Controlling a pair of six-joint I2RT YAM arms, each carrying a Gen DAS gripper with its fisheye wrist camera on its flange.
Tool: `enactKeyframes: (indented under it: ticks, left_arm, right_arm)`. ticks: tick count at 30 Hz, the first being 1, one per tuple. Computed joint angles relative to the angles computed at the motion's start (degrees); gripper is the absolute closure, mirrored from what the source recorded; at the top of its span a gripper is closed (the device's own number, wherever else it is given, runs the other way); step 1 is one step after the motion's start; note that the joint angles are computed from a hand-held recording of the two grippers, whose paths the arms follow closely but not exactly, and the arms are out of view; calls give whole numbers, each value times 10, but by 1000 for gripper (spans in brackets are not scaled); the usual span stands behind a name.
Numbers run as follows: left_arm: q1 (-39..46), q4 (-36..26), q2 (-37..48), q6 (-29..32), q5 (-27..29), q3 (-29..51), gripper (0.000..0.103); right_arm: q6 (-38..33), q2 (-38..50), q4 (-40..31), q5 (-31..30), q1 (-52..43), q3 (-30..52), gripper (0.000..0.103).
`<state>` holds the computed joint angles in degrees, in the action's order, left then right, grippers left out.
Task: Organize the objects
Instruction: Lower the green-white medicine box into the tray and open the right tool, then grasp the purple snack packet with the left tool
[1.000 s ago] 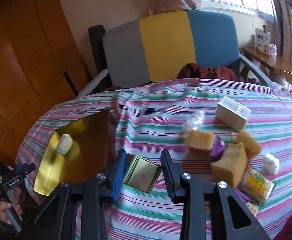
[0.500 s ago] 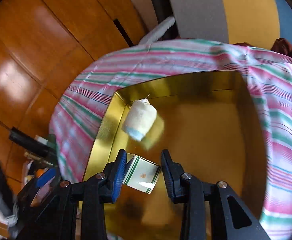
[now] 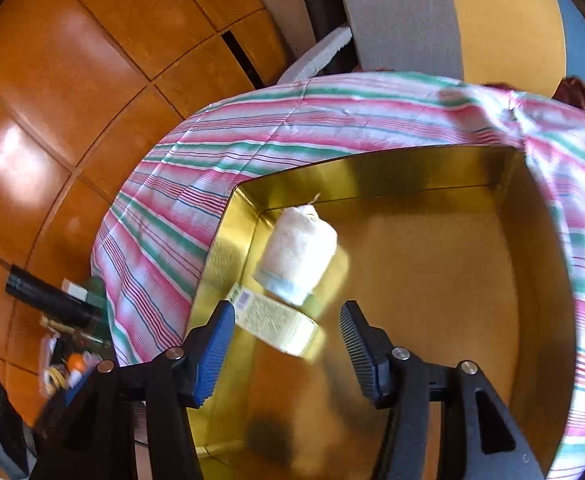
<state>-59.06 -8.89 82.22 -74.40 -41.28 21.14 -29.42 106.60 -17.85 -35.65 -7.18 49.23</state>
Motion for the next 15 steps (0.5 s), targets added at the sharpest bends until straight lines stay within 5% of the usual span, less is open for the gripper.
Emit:
enactKeyframes:
  ticks: [15]
  left_arm:
    - [-47, -37, 79, 18, -10, 91, 17]
  right_arm:
    - [-221, -111, -16, -5, -231, -95, 40]
